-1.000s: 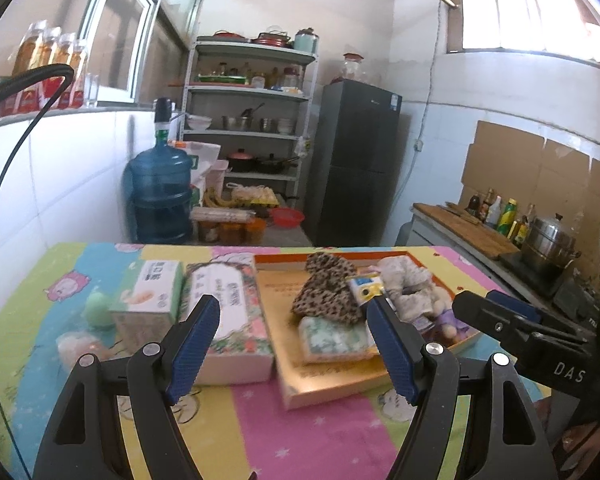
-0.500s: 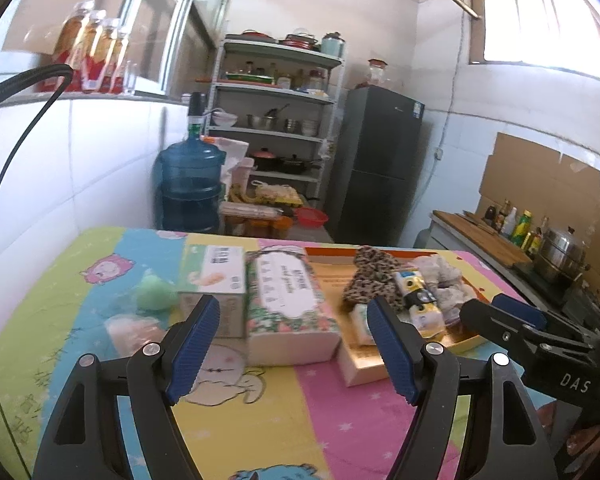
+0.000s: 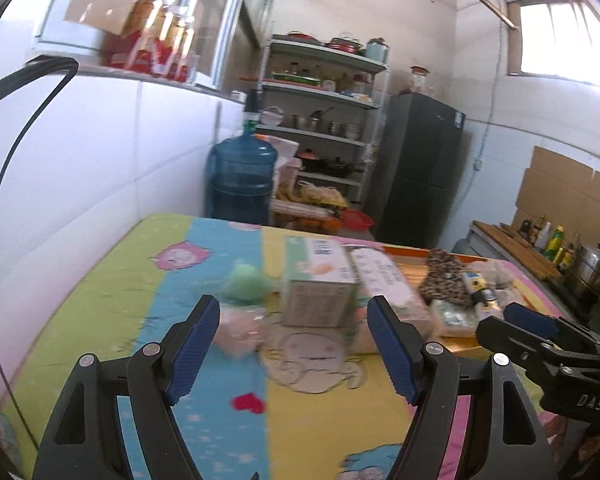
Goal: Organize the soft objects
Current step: 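Lift both tools and move them back toward the remaining items on the quilt, then grasp the green sponge bag with the left gripper while the right grasps the pink bag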
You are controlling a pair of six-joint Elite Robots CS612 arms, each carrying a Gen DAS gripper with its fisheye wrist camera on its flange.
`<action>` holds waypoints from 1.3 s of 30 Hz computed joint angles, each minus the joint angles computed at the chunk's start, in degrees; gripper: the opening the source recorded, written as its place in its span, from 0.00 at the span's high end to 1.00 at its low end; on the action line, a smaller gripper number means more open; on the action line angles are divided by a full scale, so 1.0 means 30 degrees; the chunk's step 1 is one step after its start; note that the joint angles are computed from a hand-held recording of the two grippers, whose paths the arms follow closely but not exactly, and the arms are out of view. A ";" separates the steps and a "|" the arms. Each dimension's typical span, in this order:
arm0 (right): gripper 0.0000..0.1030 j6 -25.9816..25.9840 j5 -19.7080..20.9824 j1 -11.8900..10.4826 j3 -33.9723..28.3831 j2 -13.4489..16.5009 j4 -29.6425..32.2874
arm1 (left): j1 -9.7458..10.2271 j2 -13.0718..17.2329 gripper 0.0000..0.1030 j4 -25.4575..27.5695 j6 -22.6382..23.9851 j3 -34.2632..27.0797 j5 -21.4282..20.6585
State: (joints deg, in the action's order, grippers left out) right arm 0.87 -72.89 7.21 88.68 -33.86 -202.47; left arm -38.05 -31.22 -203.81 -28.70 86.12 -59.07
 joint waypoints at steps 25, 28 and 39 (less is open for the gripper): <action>0.26 -0.3777 0.2685 0.2136 -0.6815 0.2785 0.9927 | 0.1460 -0.0331 0.25 -0.0697 -0.2132 0.1812 0.1993; 0.26 -0.3839 0.2117 0.2318 -0.7702 0.3167 1.0656 | 0.1558 -0.0267 0.25 -0.0722 -0.2073 0.1769 0.1743; 0.26 -0.4373 0.1108 0.2674 -0.9624 0.4048 1.2725 | 0.1838 -0.0122 0.25 -0.0339 -0.2153 0.1528 0.1115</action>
